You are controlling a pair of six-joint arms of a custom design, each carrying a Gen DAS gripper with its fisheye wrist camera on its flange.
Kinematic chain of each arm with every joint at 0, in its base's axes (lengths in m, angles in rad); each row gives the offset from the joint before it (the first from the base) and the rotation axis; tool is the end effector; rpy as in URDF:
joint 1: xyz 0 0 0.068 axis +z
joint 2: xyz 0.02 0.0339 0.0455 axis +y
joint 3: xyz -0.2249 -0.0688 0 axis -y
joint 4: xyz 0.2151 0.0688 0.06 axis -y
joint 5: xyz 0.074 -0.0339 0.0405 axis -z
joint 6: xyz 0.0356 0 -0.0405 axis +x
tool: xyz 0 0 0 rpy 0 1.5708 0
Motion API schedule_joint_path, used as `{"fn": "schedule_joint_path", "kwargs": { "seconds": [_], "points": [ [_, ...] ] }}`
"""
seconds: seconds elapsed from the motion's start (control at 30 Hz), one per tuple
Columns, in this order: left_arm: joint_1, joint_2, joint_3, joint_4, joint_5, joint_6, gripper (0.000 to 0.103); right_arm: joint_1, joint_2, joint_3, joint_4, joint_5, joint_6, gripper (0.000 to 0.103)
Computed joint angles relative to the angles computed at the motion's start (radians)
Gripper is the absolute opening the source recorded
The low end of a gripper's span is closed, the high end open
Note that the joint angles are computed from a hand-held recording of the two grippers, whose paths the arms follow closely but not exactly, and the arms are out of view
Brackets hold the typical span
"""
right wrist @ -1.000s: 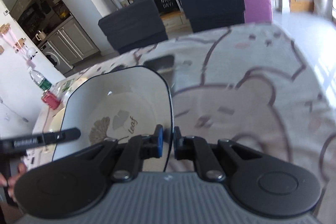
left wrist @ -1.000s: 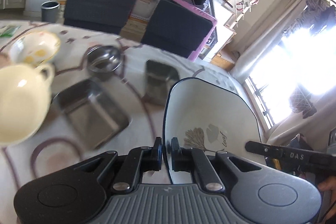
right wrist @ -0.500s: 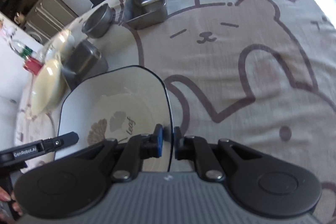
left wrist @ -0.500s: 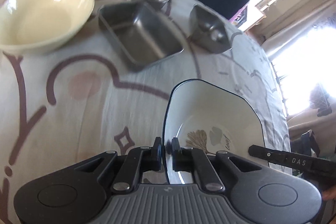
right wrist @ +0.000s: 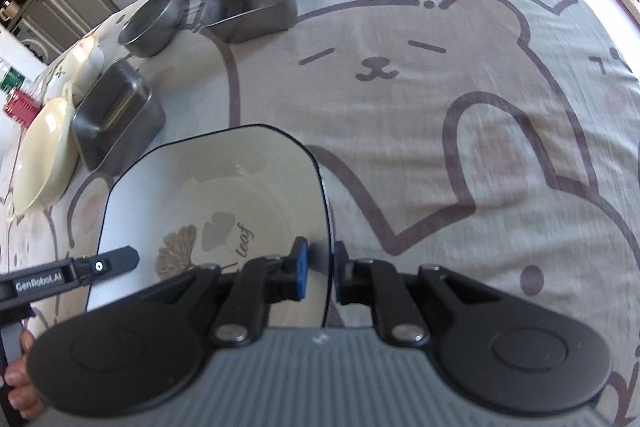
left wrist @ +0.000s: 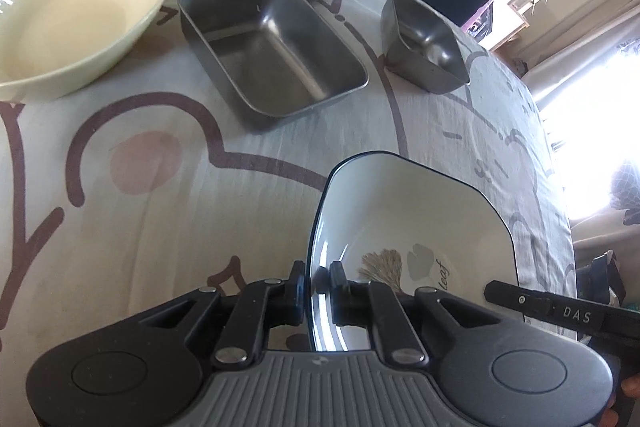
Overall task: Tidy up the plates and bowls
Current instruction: 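Carry the white plate with both grippers toward the cream two-handled bowl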
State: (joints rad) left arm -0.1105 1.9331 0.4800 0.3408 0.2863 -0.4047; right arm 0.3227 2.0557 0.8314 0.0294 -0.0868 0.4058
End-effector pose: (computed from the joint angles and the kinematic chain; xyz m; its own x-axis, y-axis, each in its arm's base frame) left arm 0.2299 -0.0356 0.0203 -0.9098 -0.2791 -0.3071 -0.1395 0.9027 -0.4071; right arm 0.2783 0.0963 0.0287 -0.9472 0.0980 -0.3055 0.0302 0.9753 0.2190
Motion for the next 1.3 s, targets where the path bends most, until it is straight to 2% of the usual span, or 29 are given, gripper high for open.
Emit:
{"fn": "schedule_joint_path", "kwargs": {
  "seconds": [0.2,0.43,0.53,0.97,1.3],
  "points": [
    [-0.026,0.015,0.015,0.01,-0.035,-0.002,0.014,0.008,0.038,0.057,-0.021,0.036,0.007,0.016],
    [-0.028,0.02,0.019,0.002,-0.03,0.007,0.014,0.019,0.091,0.121,-0.035,0.062,-0.001,0.018],
    [-0.05,0.012,0.015,0.006,-0.057,0.032,0.014,0.04,0.109,0.147,-0.054,0.11,-0.012,0.015],
    [-0.018,0.033,0.05,-0.034,-0.015,0.075,0.014,0.024,0.096,0.111,-0.015,0.079,-0.071,0.013],
    [-0.018,0.018,0.062,-0.062,-0.03,0.113,0.015,0.019,0.088,0.096,-0.014,0.06,-0.088,0.013]
  ]
}}
